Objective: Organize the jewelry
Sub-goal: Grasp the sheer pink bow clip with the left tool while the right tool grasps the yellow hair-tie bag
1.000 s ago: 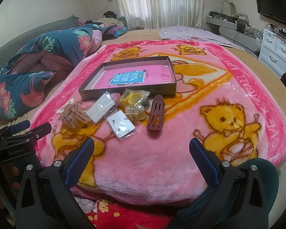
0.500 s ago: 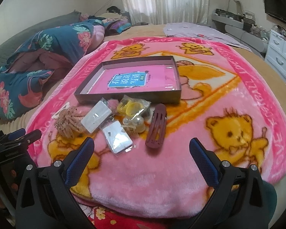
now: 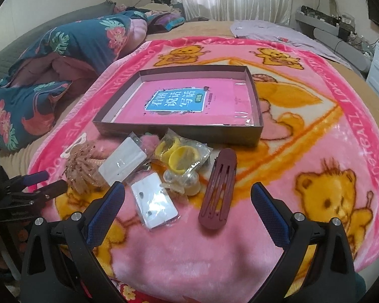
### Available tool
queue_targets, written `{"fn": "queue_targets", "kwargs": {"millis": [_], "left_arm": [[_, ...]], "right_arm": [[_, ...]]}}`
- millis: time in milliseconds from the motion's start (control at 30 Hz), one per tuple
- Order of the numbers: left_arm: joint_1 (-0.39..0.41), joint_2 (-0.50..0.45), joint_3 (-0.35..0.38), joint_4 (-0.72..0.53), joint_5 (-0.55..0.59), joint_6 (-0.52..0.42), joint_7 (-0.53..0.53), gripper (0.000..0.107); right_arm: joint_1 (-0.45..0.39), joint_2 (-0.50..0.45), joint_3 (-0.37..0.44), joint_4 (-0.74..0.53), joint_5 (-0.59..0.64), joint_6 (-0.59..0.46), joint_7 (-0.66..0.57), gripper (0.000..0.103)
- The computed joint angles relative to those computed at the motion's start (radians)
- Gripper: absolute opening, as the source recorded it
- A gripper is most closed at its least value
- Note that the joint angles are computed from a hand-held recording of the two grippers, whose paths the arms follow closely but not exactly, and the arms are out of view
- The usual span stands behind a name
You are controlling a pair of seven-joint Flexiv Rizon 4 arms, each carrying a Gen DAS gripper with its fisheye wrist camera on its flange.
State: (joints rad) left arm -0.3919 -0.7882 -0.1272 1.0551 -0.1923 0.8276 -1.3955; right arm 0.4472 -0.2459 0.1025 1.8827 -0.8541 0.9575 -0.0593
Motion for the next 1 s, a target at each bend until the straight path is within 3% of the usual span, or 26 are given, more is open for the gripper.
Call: {"fn": "queue_targets", "kwargs": {"millis": [267, 433, 533, 567, 700, 1000], "left_arm": [[-0.006, -0.093, -0.009, -0.142, -0.021, -0.103, 0.007, 0.086], [-0.007, -0.122, -0.006, -0.186, -0.027, -0.113, 0.005, 0.062], [-0.005, -0.123, -0.013, -0.186, -0.028, -0.109, 0.029, 0.047], [-0.003, -0.118, -0.018, -0.175, -0.031, -0.097, 0.039, 0.040], [0.003, -0.100, -0.031, -0.144, -0.046, -0.052, 0.070, 0.011], [0.008, -0.092, -0.055, -0.155, -0.087, -0.024, 0.117, 0.006]], "right_arm": [[-0.028, -0.041, -0.009, -0.027, 0.071, 0.065, -0.069, 0.099], [-0.030, -0.092, -0.018, -0.073, 0.147, 0.082, -0.150, 0.097], [-0.024, -0.126, -0.026, -0.112, 0.188, 0.067, -0.205, 0.082], [-0.022, -0.136, -0.031, -0.122, 0.195, 0.066, -0.217, 0.081], [-0.020, -0.151, -0.043, -0.127, 0.222, 0.109, -0.233, 0.061], [0.000, -0.102, -0.091, -0.056, 0.129, 0.197, -0.171, 0.029]]}}
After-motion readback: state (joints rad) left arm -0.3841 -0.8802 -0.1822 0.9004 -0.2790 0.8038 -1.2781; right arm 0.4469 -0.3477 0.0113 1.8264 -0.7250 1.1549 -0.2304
